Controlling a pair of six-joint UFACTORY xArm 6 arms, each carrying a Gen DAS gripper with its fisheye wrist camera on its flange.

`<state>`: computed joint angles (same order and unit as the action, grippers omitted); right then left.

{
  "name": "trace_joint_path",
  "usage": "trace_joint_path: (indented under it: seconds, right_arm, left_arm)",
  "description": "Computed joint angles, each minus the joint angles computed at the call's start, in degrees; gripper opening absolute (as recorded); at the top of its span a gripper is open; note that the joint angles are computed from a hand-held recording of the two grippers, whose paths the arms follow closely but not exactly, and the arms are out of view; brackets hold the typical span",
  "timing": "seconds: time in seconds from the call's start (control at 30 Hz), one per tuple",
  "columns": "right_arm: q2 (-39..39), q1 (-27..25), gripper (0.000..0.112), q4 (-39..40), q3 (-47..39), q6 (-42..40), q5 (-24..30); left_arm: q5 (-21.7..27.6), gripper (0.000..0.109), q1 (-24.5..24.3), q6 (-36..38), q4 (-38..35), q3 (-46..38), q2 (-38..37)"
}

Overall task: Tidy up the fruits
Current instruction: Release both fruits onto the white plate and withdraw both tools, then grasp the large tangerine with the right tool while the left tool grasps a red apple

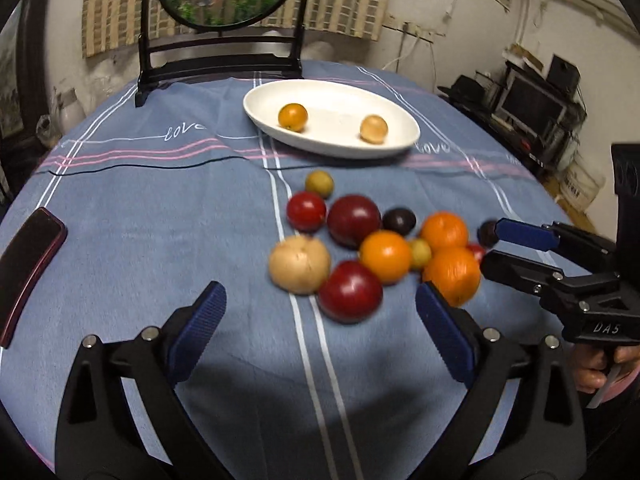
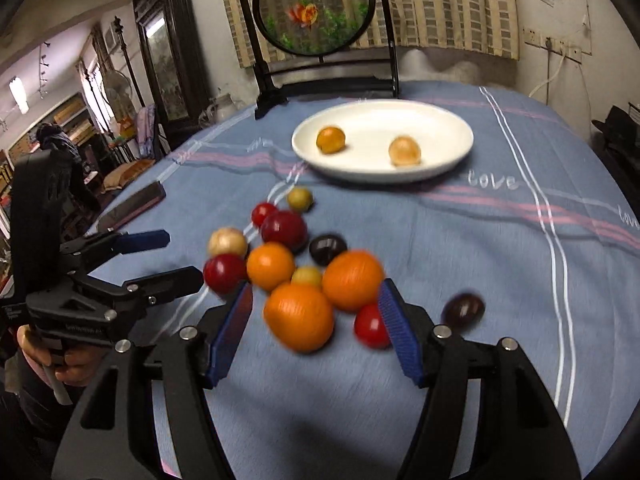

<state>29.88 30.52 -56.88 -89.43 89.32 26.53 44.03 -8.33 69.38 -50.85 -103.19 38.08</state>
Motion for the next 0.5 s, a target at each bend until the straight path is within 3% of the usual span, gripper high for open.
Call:
trace_joint_path:
  seconds: [0.07, 0.17, 0.27, 0.5]
  right_arm:
    - [0.69, 0.15, 0.066, 1.35, 0.16, 0.24, -1.09]
    - [1.56, -0.09, 0.066, 3.83, 0.55, -0.28, -4.45]
    - [2.01, 0.08, 0.066, 5.46, 0.14, -1.59, -4.47]
    - [3.71, 0.6, 0.061, 11.07, -2.41, -5.79, -0.73]
  left_arm:
    - [0.78, 0.097, 0.21, 0.65, 0.46, 0.08, 0.04]
    - [6.74, 0.097, 1.52, 2.39, -1.73, -2.32, 1.15]
    - [5.99, 0.097, 1.29, -0.58, 0.02, -3.3, 1.98]
    - [6.16, 0.097, 1.31, 0.88, -1.34, -1.99, 1.05]
